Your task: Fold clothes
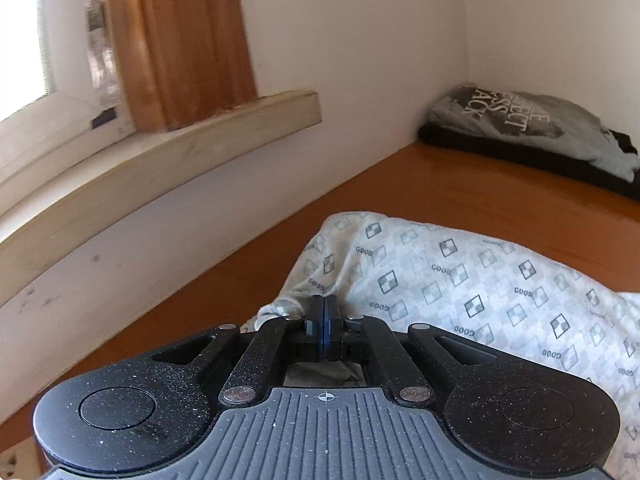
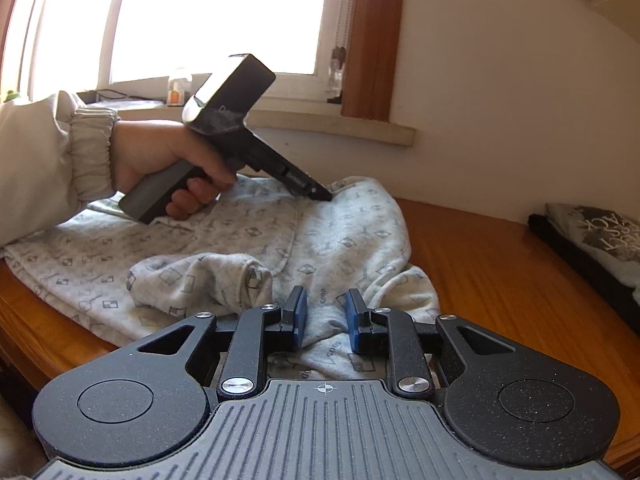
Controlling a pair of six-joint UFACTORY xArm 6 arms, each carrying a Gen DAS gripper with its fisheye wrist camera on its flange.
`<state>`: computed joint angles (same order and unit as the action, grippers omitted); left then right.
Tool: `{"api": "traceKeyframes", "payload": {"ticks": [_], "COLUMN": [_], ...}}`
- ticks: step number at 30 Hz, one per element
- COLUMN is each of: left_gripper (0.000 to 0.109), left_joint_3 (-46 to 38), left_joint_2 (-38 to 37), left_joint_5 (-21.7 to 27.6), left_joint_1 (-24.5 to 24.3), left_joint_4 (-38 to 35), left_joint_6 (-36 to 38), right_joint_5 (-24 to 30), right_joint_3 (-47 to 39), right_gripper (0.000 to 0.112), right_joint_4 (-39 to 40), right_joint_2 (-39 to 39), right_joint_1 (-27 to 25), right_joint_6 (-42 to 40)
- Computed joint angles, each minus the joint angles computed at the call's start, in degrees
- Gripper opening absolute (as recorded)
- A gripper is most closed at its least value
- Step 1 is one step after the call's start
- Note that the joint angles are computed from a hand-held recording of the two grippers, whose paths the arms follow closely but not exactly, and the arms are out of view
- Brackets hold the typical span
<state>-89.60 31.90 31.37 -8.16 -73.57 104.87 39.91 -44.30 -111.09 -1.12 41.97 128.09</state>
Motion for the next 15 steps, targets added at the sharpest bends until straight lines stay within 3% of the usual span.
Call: {"api": "traceKeyframes", "payload": {"ticks": [6,11,13,15], "left_gripper": [0.000,0.000,0.004,0.005], "left_joint_3": [-6.41,-8.93,-8.41,-6.63], "left_joint_2": [4.60,5.93,4.96,3.05], "left_joint_5": [-2.09,-0.49,2.90,4.73], "left_joint_1": [-4.37,-4.85,-3.18,-1.68], "left_joint_4": [2.65,4.13,4.84,4.56], "left_joint_6": [-5.04,-7.80,-9.22,-8.55], "right_joint_5": [-2.09,-6.49,-2.41,1.75], "right_joint_3": [3.37,4.72,5.06,5.34], "right_gripper": [0.021,0.022,0.022,0.022], "right_joint_4": [-1.60,-2.93,0.98,-0.12], "right_joint_2": [-3.30,-5.87,-7.00,-7.73], "right_joint_1": [-4.94,-9.08,-7.03,-4.46], "right_joint_6": [-0.27,5.27,4.66,8.09]}}
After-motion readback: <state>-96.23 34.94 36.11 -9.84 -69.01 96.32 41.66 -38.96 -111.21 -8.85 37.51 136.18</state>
